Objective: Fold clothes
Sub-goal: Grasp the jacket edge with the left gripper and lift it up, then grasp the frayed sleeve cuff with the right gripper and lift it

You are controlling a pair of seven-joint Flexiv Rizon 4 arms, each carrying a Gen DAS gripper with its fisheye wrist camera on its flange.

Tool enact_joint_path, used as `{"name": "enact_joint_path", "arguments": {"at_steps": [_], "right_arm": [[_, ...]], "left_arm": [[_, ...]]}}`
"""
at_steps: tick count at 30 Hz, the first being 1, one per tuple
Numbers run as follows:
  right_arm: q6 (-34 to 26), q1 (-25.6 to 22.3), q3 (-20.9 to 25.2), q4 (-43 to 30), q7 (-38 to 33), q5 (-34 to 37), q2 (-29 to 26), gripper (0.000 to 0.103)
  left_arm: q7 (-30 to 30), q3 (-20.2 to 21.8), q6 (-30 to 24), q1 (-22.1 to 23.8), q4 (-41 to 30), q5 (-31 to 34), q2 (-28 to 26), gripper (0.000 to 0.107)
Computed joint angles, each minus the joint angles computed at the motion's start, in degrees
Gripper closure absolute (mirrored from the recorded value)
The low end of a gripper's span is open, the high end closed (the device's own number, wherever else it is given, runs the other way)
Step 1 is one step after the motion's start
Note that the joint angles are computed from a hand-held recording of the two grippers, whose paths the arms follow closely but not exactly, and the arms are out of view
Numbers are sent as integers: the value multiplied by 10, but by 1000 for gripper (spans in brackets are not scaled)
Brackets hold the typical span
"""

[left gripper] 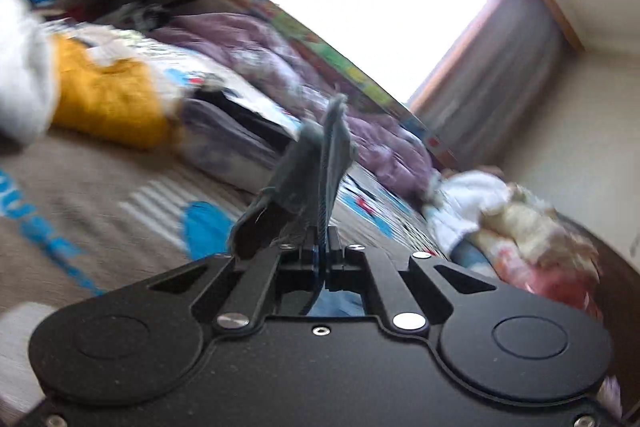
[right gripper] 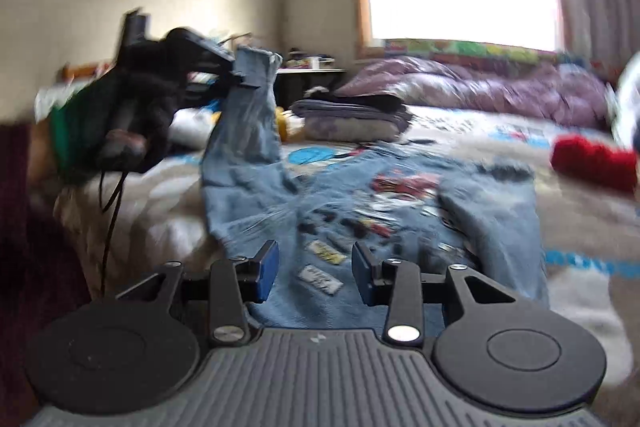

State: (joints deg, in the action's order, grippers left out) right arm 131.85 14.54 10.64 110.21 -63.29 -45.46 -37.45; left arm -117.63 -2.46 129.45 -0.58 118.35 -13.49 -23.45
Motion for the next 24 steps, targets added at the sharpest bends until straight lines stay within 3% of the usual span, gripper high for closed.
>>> {"name": "enact_joint_path", "arguments": {"at_steps": [7, 9, 16, 18, 24], "right_arm": [[30, -52, 20, -28, 152, -13, -27, 62], [43, -61, 18, -36, 192, -20, -36, 62], [98, -77, -1, -70, 306, -44, -66, 61], [114, -82, -5, -85, 345, -54, -79, 61], [144, -88, -23, -128, 450, -49, -112, 56]], "left_arm": [[102, -3, -55, -63, -94, -24, -46, 107], [111, -15, -65, -61, -110, -15, -57, 107], [158, -32, -105, -82, -175, -8, -99, 107], [186, -14, -120, -113, -197, -26, -112, 107], [244, -12, -162, -145, -253, -32, -150, 107]]}}
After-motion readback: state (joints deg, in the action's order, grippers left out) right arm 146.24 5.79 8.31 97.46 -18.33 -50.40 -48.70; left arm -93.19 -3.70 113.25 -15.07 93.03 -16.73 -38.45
